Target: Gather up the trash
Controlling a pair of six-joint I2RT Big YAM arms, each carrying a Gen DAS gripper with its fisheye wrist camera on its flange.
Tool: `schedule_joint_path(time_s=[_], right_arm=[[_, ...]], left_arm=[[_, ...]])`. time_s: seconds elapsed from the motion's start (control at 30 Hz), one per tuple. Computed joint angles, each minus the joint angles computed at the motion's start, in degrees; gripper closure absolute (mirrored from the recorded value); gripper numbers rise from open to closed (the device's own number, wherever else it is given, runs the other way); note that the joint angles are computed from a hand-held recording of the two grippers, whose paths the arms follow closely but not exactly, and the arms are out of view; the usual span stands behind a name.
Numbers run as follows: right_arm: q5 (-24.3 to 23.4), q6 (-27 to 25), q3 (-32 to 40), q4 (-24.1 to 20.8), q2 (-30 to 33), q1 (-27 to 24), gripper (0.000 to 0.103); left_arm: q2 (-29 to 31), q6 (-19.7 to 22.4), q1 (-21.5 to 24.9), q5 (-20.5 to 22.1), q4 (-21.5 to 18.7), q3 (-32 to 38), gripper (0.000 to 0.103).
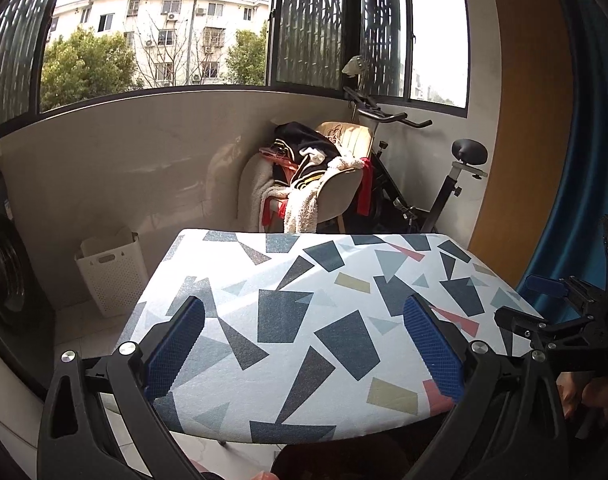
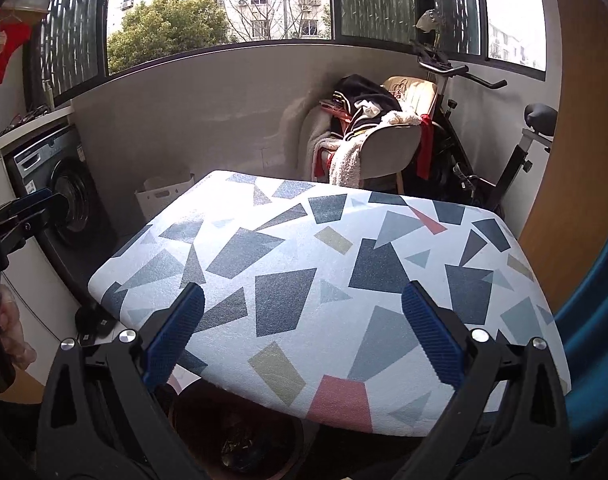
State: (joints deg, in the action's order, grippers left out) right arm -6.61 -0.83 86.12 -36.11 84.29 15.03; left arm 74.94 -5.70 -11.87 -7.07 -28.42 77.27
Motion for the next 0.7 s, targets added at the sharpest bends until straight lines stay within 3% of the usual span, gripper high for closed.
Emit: schedule_joint_path(time_s=[0.7], right_arm=[[1.07, -0.15, -0.59, 1.41, -1.32, 0.36, 0.006]], left_arm=[[0.28, 1.60, -0.81, 0.03, -1.70, 0.85, 0.006]])
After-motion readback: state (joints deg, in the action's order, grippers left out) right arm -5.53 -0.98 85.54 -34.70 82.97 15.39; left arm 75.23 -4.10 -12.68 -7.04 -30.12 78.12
